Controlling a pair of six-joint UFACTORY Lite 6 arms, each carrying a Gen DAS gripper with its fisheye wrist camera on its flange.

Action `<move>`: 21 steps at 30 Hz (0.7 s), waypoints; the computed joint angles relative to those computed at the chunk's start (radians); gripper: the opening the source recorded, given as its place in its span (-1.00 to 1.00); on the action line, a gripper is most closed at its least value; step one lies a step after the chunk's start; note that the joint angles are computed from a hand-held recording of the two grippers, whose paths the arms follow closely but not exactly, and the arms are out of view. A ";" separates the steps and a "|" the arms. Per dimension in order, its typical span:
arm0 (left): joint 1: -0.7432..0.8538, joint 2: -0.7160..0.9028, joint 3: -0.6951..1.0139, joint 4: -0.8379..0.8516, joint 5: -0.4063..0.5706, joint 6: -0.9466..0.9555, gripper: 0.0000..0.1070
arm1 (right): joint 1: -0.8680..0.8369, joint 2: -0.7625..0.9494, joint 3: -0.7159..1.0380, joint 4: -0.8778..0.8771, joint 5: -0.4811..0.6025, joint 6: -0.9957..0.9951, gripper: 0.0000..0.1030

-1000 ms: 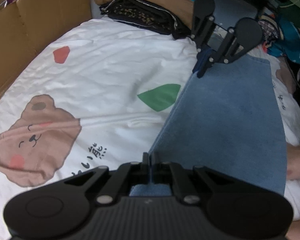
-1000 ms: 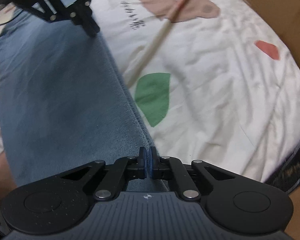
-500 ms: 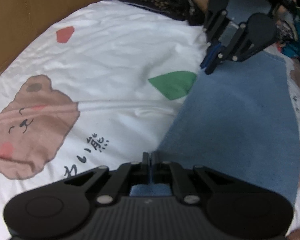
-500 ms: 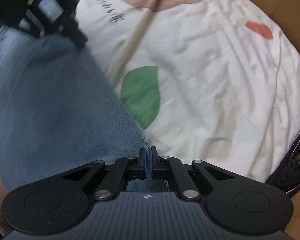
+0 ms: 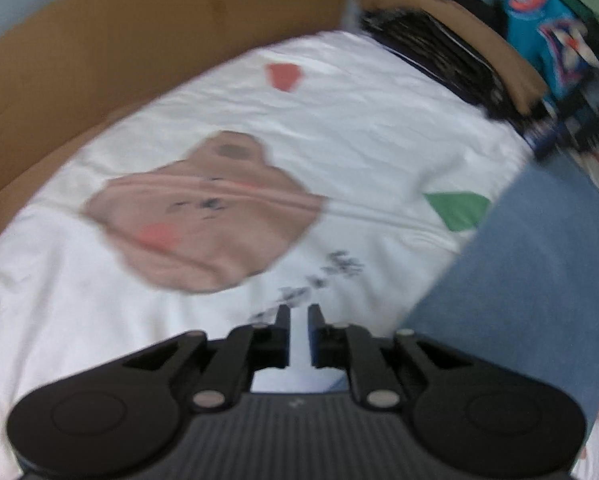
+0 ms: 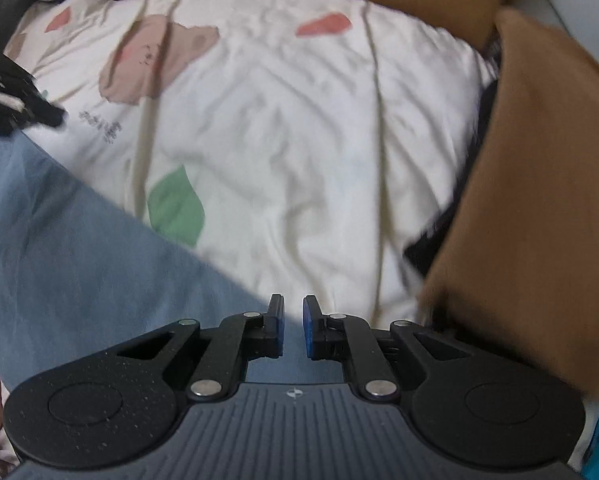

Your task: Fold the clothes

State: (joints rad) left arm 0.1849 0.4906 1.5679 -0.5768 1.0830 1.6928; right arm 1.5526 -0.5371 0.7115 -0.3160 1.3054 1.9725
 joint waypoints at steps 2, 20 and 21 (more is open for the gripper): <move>0.046 0.067 0.130 0.002 0.042 -0.061 -0.71 | 0.042 0.033 -0.002 0.005 -0.026 0.072 -0.82; 0.382 0.149 0.274 0.021 -0.109 -0.166 -0.07 | -0.043 0.251 0.113 -0.185 -0.206 0.115 -0.78; 0.395 0.126 0.223 0.009 -0.141 -0.156 -0.02 | -0.062 0.276 0.129 -0.196 -0.229 0.093 -0.78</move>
State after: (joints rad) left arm 0.5797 0.6168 1.7907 -0.5681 0.9416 1.5368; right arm 1.4907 -0.2610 0.8405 -0.5116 1.0763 2.0657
